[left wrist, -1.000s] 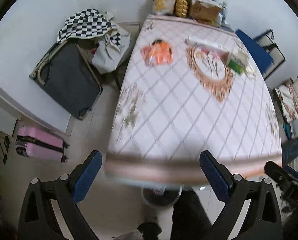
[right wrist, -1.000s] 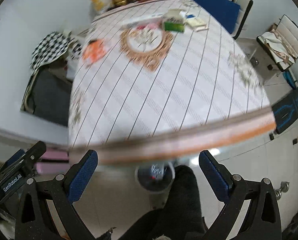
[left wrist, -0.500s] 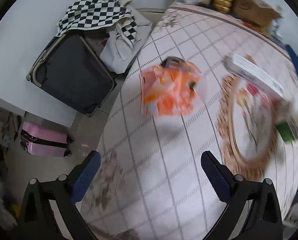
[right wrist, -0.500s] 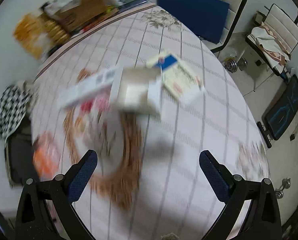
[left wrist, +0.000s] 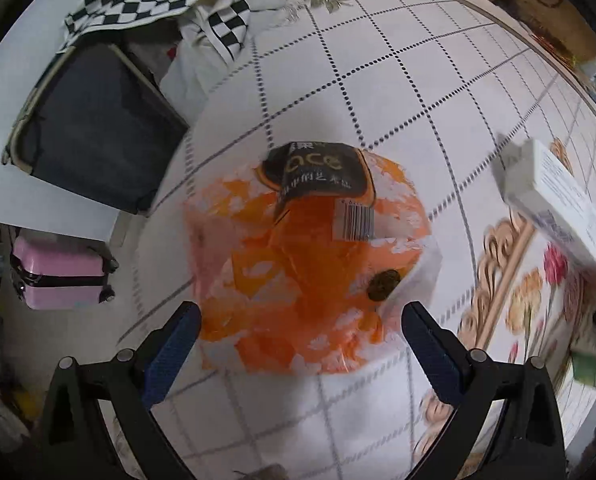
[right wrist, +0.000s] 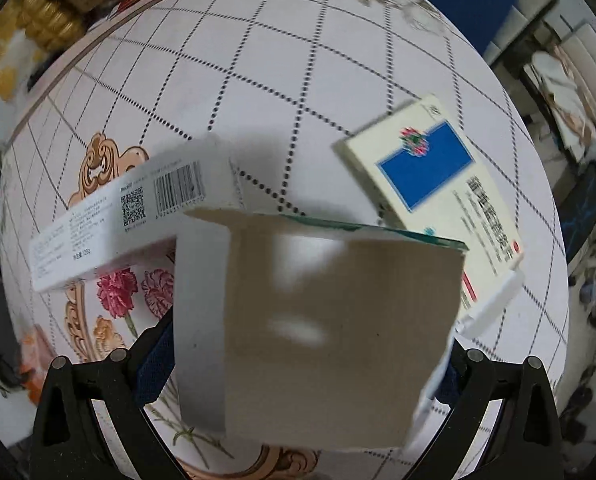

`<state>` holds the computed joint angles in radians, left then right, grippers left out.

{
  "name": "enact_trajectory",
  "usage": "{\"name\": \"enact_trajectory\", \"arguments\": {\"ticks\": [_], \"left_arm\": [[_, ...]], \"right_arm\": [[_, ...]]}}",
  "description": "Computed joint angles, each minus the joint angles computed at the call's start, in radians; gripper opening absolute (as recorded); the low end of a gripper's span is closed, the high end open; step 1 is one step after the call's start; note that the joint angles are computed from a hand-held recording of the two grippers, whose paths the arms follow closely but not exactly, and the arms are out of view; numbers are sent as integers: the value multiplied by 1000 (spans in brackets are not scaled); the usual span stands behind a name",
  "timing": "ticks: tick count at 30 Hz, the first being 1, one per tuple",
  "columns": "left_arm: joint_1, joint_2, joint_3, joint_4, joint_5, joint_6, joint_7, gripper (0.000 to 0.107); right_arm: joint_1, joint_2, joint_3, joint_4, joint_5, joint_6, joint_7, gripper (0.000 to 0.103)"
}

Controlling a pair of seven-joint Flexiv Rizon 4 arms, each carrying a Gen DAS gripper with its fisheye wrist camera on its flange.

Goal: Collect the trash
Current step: 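Grasp the orange snack bag with the left tool while the right tool grasps the green-white box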

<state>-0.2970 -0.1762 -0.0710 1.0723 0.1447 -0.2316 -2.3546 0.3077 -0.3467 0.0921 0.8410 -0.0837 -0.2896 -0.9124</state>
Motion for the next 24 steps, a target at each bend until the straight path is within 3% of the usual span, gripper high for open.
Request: {"name": "enact_trajectory", "arguments": {"ticks": [3,4,5,7,8,9,10,20,24], "left_arm": [[8,-20,3,-11,1,17,18,100],[9,-21,4,-8,0,34,24,87],[8,-19,5,-7,3,45,27,78],[4,-22,3,-22,14,53,41,44],[0,-26,0,-37,23,49,56,35],[-10,-38,-5,-69,50,23,70,15],[-18,-40,-6,-79,60,19,85,6],[-82,17,-19,-78,99,13,95,0],[-61,93,-9,-1,86,120,32,3]], "right_arm": [[17,-15,1,-4,-31,6,-39,94],[23,-15,0,-4,-43,4,-48,88],[24,-14,1,-1,-42,12,-55,88],[23,-10,6,2,-29,16,-66,87],[22,-4,8,11,-25,24,-70,87],[21,1,9,19,-21,29,-74,87],[21,7,11,26,-19,34,-80,86],[35,119,43,137,0,102,-105,86],[24,165,50,174,41,133,-91,86]]}}
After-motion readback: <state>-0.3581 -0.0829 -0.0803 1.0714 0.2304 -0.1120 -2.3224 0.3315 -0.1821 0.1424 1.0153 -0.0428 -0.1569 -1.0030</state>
